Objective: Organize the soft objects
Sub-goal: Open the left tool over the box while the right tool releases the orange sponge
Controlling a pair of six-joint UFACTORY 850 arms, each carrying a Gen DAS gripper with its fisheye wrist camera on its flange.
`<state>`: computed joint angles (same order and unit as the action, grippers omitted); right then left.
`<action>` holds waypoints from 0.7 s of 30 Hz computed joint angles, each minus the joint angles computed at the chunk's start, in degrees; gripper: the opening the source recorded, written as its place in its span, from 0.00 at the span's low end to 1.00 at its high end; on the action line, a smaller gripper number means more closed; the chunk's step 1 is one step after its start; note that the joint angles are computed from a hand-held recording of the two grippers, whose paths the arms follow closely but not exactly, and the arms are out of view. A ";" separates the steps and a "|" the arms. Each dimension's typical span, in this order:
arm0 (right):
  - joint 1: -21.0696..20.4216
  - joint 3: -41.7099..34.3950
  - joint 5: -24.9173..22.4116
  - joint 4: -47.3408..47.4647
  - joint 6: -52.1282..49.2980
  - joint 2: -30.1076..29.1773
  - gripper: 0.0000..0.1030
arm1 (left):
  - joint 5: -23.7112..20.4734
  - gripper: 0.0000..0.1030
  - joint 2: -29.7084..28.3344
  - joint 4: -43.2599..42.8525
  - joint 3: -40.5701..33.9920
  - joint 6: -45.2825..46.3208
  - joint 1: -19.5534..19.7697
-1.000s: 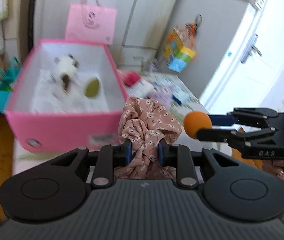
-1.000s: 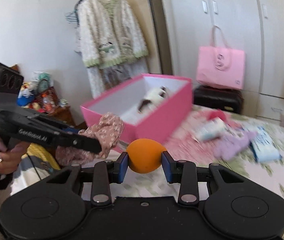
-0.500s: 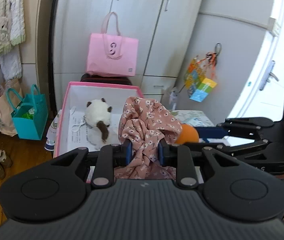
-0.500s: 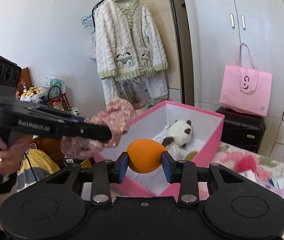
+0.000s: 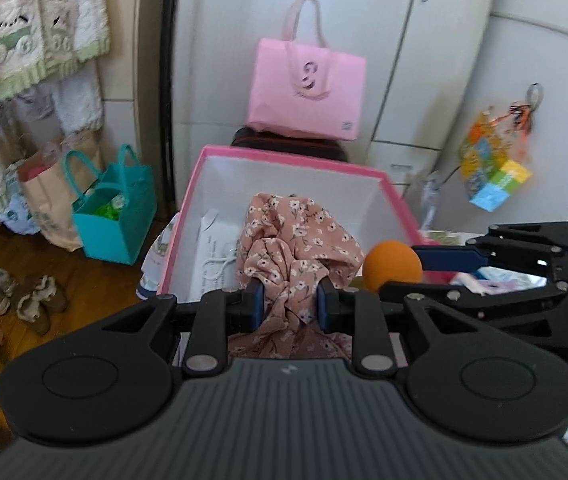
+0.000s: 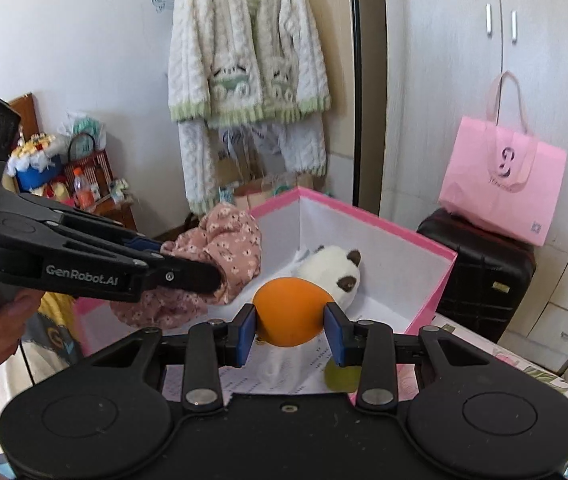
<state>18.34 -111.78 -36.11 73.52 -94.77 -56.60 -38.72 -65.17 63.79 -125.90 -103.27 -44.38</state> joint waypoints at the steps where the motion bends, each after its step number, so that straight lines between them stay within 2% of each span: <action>1: 0.16 -1.15 0.04 -1.20 1.15 -0.82 0.41 | -0.77 0.23 -1.33 -1.73 -1.97 1.64 0.28; 6: 1.46 -6.43 2.68 -7.18 5.03 -4.41 0.43 | -6.20 0.27 -7.62 -8.34 -12.25 8.49 1.18; 8: 2.00 -8.10 4.19 -8.64 5.22 -5.57 0.45 | -6.37 0.27 -9.09 -11.22 -14.95 11.41 1.71; 9: 2.09 -9.71 3.75 -10.36 6.81 -6.57 0.45 | -6.61 0.34 -9.88 -12.45 -16.46 12.92 1.85; 11: 2.02 -13.00 2.43 -13.38 10.80 -8.58 0.44 | -6.69 0.40 -9.93 -11.82 -16.46 12.26 1.79; 13: 1.73 -13.58 1.86 -12.22 10.55 -9.16 0.45 | -7.49 0.47 -9.54 -9.83 -15.69 10.48 1.39; 17: 0.18 -10.83 -1.38 -4.36 5.19 -7.77 0.53 | -8.53 0.55 -7.05 -5.35 -11.41 6.97 0.44; 21: -1.81 -3.99 -4.28 4.18 -0.34 -3.69 0.54 | -8.86 0.60 -2.70 -0.23 -4.27 1.73 -1.02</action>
<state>16.53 -115.77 -40.39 77.70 -95.11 -60.29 -47.58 -67.87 63.57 -130.17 -101.53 -45.39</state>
